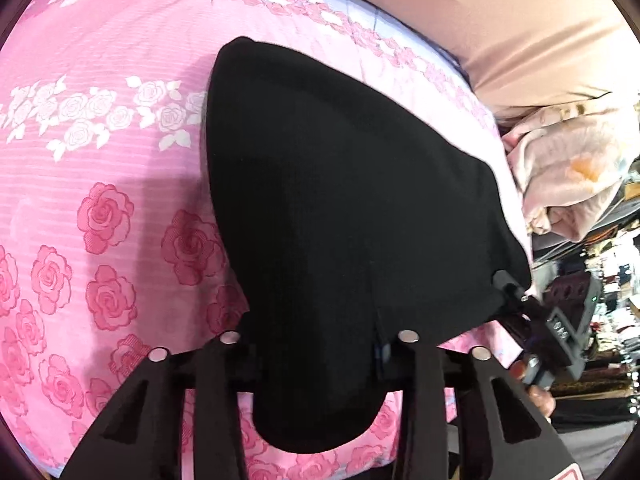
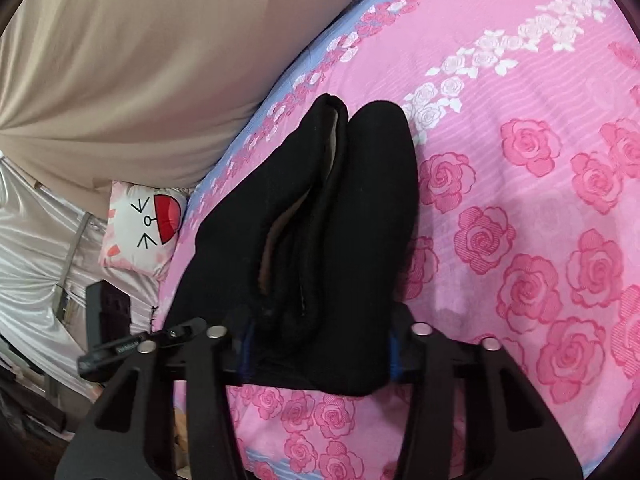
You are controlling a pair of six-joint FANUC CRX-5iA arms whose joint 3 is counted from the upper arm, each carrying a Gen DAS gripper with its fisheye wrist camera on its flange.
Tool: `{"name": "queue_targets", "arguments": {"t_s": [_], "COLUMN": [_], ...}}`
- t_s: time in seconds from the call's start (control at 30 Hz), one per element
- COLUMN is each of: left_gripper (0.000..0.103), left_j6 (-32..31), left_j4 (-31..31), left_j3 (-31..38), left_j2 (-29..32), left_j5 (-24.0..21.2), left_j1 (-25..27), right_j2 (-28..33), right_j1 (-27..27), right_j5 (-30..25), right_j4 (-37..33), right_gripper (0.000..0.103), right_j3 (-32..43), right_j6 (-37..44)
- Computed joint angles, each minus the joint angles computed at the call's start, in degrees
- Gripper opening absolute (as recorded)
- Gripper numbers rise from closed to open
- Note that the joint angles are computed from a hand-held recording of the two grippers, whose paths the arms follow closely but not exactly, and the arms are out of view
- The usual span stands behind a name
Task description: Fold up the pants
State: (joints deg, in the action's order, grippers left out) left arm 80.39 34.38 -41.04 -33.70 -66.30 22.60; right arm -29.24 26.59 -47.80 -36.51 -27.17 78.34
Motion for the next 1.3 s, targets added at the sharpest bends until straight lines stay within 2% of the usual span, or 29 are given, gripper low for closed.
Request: {"name": "queue_targets", "arguments": {"t_s": [0.2, 0.33, 0.37, 0.43, 0.57, 0.67, 0.77, 0.83, 1.0, 1.17, 1.2, 1.3], "left_gripper": [0.027, 0.027, 0.027, 0.027, 0.027, 0.026, 0.026, 0.026, 0.026, 0.026, 0.026, 0.026], "left_j6": [-7.0, -10.0, -10.5, -11.8, -15.7, -17.3, -19.5, -20.3, -23.8, -25.3, -26.1, -28.0], "left_j4": [5.4, 7.2, 7.4, 8.4, 10.1, 10.9, 11.7, 12.4, 15.0, 16.5, 17.1, 18.5], "left_j3": [-1.0, -0.3, 0.2, 0.7, 2.3, 4.2, 5.5, 6.3, 9.1, 14.1, 14.6, 17.5], "left_j2": [-2.6, -4.9, -5.3, -6.4, -9.4, -10.4, -11.4, -11.8, -11.6, -9.3, -9.3, -7.8], "left_j5": [-6.8, -14.7, -16.6, -20.4, -27.3, -28.9, -30.1, -29.7, -28.3, -21.4, -21.3, -15.5], "left_j1": [5.9, 9.7, 10.4, 12.6, 17.8, 19.0, 21.3, 21.9, 23.8, 20.7, 21.5, 19.9], "right_j2": [-5.1, -8.2, -9.5, -12.0, -17.1, -19.1, -19.4, -19.7, -17.5, -13.2, -12.2, -8.7], "right_j1": [1.7, 0.9, 2.1, 6.2, 19.8, 27.2, 30.4, 32.8, 33.1, 32.6, 32.3, 30.8], "right_j5": [-1.7, -5.9, -6.6, -6.6, -4.1, -2.8, -1.7, -0.3, 3.0, 8.6, 9.7, 13.9], "right_j4": [1.6, 0.2, 1.6, 6.1, 21.6, 30.9, 35.7, 40.3, 44.8, 50.8, 51.1, 53.6], "right_gripper": [0.038, 0.038, 0.038, 0.038, 0.038, 0.037, 0.037, 0.037, 0.037, 0.037, 0.037, 0.037], "right_j3": [-0.6, 0.2, 0.3, 0.1, -1.3, -2.1, -2.3, -2.8, -0.7, 2.9, 3.8, 6.4], "right_j6": [-2.1, -2.5, -4.0, -8.2, -21.3, -28.3, -31.2, -34.5, -33.0, -30.9, -30.1, -28.3]}}
